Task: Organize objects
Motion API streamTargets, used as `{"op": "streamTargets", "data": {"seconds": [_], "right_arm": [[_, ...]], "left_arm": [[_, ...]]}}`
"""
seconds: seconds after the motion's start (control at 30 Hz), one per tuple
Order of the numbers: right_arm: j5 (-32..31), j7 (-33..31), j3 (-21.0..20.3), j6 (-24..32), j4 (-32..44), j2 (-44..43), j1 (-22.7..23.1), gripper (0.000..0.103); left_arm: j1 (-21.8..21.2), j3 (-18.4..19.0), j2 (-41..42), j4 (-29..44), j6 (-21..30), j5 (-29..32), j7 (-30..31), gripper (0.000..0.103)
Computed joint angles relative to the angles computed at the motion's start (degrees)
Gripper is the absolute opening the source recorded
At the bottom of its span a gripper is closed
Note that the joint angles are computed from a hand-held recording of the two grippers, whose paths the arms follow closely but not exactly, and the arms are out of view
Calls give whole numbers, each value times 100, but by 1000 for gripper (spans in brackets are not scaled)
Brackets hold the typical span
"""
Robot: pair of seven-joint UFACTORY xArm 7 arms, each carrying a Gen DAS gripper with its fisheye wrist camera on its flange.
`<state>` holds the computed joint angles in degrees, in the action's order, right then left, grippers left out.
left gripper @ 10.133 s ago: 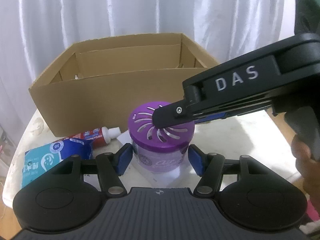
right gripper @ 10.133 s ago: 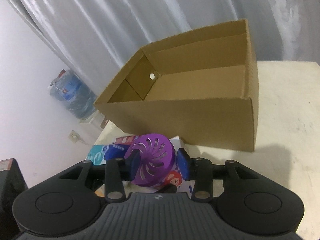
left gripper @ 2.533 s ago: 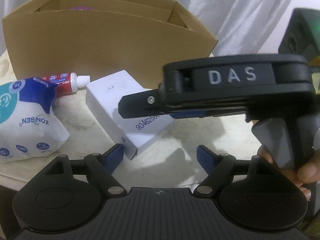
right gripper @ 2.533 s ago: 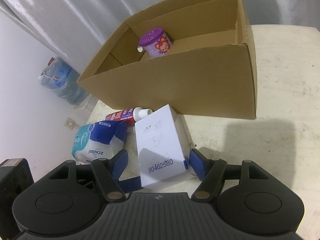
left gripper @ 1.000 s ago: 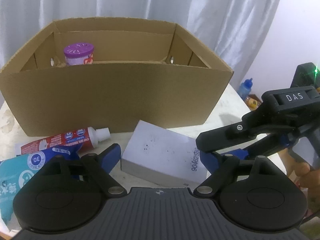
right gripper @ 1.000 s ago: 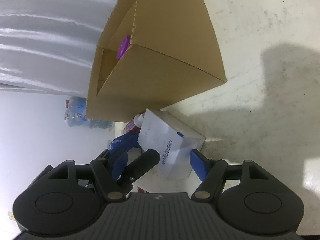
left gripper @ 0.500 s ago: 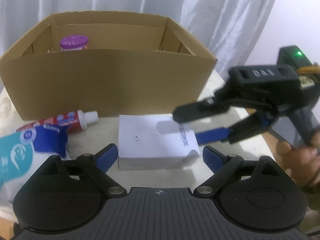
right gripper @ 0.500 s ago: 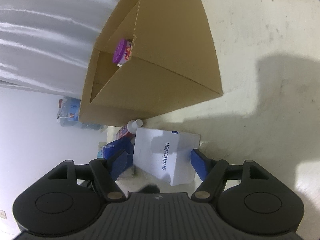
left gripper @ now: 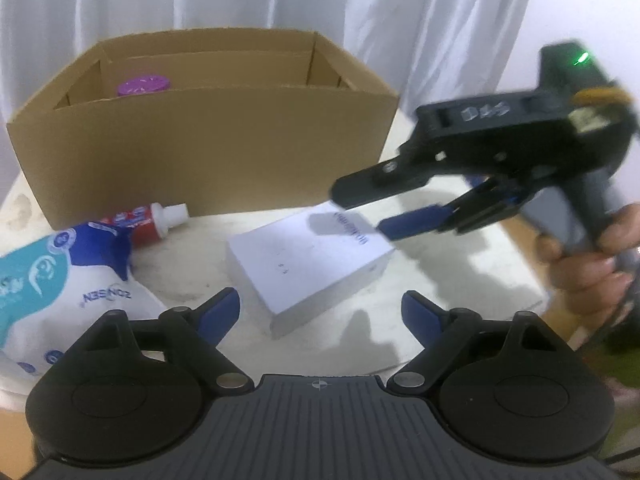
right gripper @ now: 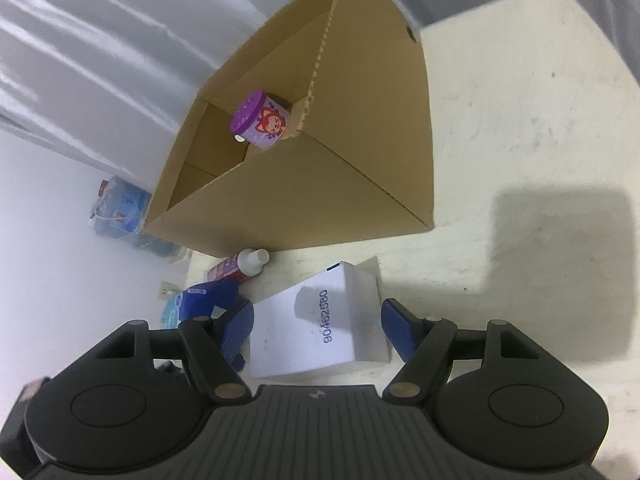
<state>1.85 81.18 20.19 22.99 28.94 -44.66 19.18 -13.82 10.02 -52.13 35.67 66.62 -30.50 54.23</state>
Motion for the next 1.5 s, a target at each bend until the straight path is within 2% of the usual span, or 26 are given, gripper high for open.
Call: {"op": "streamTargets", "data": {"seconds": [0.17,0.4,0.53,0.77,1.03,1.5], "right_arm": [[-120,33,122,206,-11,-102,-33,73],[-284,-99,164,365,111,101,-15,58],[-372,-100,237,474,202,176,-32,56],[-321,-73,251,782,299,107,159,56],[-389,-102,375,1333,551,98,258,56],[-274,251,409,936,78,-266,312,56]], "left_arm": [[63,-516,-23,-252,-556,434,-68,73],[-90,-480,8,-336,-769,503,-398,61],[-121,-506,-2,-337,-804,581,-621,60],[-67,-431,-177,-244,-327,721,-998,60],[-11,-372,-596,-294,225,831,-1089,60],[-84,-465,-617,-441,-113,854,-940,68]]}}
